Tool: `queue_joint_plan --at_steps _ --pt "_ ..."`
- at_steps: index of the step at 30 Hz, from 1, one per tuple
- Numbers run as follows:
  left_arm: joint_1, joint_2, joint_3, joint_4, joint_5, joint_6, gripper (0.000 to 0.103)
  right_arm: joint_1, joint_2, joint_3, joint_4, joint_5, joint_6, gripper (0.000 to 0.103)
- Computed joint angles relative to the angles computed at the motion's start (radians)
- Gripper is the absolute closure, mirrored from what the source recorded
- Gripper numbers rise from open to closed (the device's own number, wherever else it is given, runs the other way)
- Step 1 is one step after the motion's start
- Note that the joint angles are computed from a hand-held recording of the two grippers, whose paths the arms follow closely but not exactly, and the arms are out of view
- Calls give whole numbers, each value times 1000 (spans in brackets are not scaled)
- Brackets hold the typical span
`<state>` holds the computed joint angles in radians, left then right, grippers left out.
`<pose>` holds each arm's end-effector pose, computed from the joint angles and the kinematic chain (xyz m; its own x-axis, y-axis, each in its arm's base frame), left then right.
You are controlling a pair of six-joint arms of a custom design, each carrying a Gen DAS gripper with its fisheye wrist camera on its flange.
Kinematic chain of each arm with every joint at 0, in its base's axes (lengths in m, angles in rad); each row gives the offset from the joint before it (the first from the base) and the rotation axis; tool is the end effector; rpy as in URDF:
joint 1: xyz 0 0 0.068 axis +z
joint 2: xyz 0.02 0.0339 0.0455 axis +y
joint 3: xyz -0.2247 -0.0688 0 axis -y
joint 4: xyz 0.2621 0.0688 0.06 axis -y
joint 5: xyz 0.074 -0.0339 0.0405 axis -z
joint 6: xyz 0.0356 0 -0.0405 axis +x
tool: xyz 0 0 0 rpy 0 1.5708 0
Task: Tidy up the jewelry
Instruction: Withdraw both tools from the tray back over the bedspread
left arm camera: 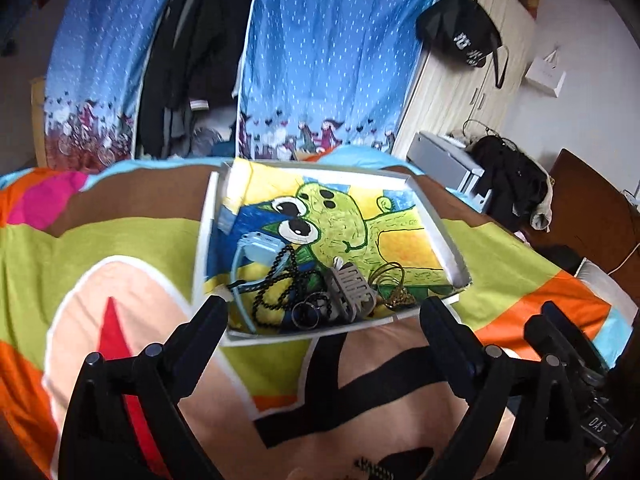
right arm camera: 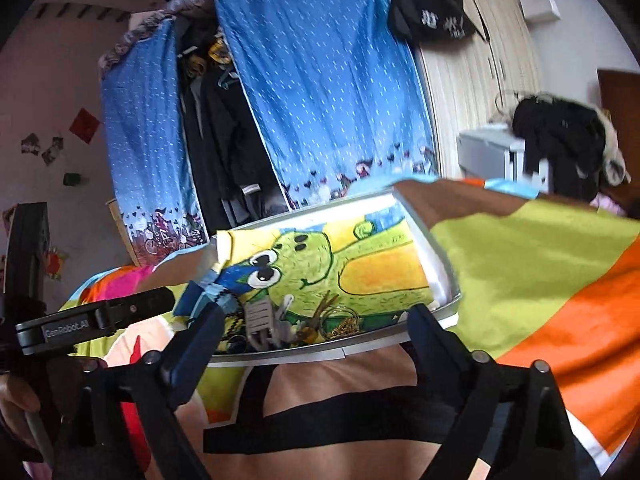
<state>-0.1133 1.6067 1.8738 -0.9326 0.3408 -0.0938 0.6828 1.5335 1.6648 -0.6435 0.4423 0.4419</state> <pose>0.3461 -0.0514 0.3987 -0.6452 -0.0154 -0.7638 0.3087 0.9093 -0.2791 0.2859 0.2129 0.3798 -0.4638 0.1210 -0.8776 -0.0912 0.9788 0.1832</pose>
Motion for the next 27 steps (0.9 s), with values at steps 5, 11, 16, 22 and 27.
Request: queue_joint_plan --at_steps 5,11,16,22,27 --pt "15 -203 -179 35 0 38 9 104 -91 -64 13 119 -19 0" --pt "46 -428 -348 35 44 65 9 244 -193 -145 5 265 21 0" --pt "100 -595 -434 0 112 92 2 362 -253 -186 -48 376 82 0" --pt "174 -734 -486 -75 177 152 2 517 -267 -190 -181 533 205 0" --pt "263 -820 -539 -142 251 218 2 629 -232 -150 -339 622 375 0"
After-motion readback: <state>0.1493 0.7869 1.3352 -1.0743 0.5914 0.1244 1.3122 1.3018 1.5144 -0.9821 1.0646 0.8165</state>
